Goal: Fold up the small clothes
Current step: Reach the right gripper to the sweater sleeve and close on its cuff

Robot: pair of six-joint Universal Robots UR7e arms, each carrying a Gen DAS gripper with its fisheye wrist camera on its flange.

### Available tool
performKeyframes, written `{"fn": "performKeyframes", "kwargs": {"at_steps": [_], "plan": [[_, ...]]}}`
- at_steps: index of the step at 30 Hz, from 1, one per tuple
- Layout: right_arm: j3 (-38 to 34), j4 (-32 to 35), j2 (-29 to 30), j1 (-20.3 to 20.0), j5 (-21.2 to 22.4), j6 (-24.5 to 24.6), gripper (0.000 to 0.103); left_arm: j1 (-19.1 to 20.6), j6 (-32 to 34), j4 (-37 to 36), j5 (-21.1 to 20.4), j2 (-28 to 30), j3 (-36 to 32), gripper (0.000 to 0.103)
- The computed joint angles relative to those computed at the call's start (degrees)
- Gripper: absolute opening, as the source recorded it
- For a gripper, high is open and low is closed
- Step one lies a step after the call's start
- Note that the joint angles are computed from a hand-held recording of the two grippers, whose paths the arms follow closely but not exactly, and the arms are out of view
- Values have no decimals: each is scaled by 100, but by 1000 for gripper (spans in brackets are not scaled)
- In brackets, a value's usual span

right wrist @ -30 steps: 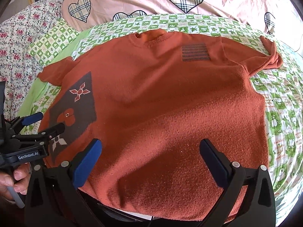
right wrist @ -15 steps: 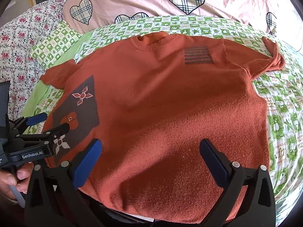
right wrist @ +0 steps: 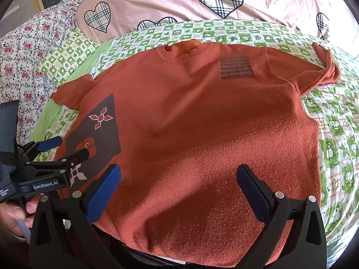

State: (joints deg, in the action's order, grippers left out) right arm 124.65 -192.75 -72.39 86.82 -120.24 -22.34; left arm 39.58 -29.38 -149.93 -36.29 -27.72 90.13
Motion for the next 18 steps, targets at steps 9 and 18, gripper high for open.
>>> {"fn": "performKeyframes", "kwargs": {"at_steps": [9,18], "plan": [[-122,246,-226,-150,204,137,103,93,75,68,-81,42,-190,97],[-462,333,-581,-496,324,147,103,213,302,210,54,186,-698,98]]}}
